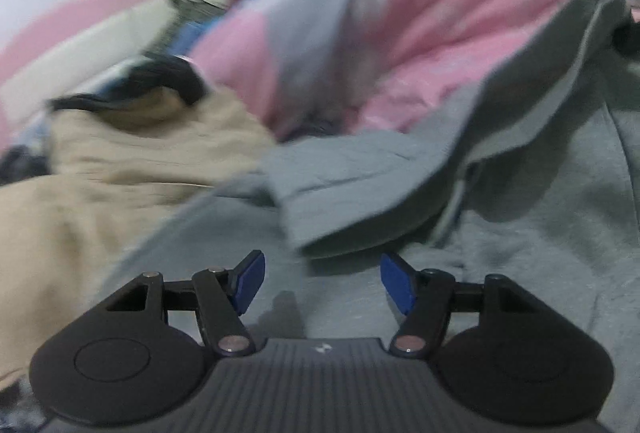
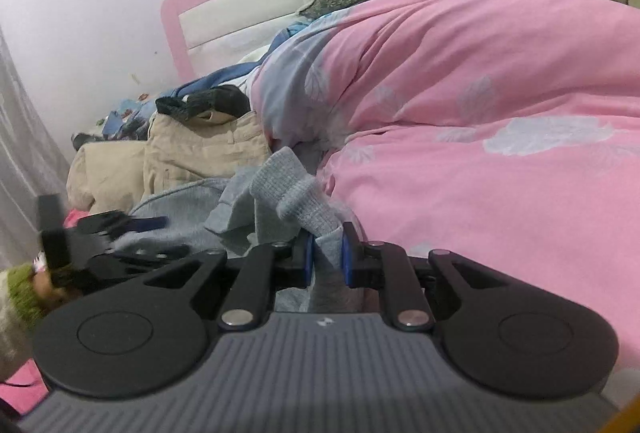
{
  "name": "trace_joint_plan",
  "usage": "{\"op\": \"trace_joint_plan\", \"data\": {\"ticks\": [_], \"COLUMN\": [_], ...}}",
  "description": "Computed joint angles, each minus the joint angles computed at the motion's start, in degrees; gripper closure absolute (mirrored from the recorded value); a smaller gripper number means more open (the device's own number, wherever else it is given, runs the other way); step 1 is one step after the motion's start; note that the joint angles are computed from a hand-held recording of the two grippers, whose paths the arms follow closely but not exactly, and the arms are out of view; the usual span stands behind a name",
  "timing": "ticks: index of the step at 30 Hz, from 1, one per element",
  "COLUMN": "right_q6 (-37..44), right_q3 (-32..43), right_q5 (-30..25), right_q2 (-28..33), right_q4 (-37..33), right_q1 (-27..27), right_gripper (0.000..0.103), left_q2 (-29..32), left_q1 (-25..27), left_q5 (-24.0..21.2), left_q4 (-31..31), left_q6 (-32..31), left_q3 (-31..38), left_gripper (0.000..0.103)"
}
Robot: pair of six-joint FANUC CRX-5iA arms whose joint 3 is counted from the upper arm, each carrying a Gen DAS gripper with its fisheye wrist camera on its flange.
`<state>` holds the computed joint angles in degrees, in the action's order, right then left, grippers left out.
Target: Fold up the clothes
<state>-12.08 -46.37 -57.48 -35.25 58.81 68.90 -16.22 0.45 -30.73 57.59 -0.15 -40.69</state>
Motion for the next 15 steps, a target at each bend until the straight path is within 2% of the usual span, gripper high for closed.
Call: {"op": "trace_joint_plan", "data": {"ticks": [5,9,11,12,13,14,15], "right_q6": [3.34,4.81,5.5,6.03,6.63,7.3,8.36], "right_q3": [0.65,0.84,0.89,0.98,1.06,1.15,1.32], "right_q5": [-0.38,-0.24,0.04,0.1,0.29,0.53,0.6], "right_q2": [-0.17,0.01,0.31,0.59,0.94,1.32,1.87], "right_q4": [-1.82,-2.37,-2.43,-2.44,-2.42,-2.37,-2.43], "right_q1": [0.28,0.25,0.0,-0.08,-0.27,-0.5,-0.76], "right_gripper": [0.091,0.091,0.091,0.091,0.091,0.091,0.091], "left_q2": [4.91,8.18,9.57,10.16,10.68,10.98,11.01], "left_q1": [-5.48,-5.9,-5.92,-5.97,-6.06,-6.17,-6.1], "left_q5": [8.57,10.09,10.17,10.33,10.71,11.71,12.52], "left_q4": [-0.95,-2.57,-3.32,-4.04,-5.11,-6.86,-7.56], "left_q6": [3.28,10.1,14.04,16.3,19.0,22.89,26.84], "left_q3": [1.51,4.44,5.86,6.55,7.27,7.97,8.4], "left_gripper": [0.038,0.043,0.058,0.071,0.078,0.081,0.092]}}
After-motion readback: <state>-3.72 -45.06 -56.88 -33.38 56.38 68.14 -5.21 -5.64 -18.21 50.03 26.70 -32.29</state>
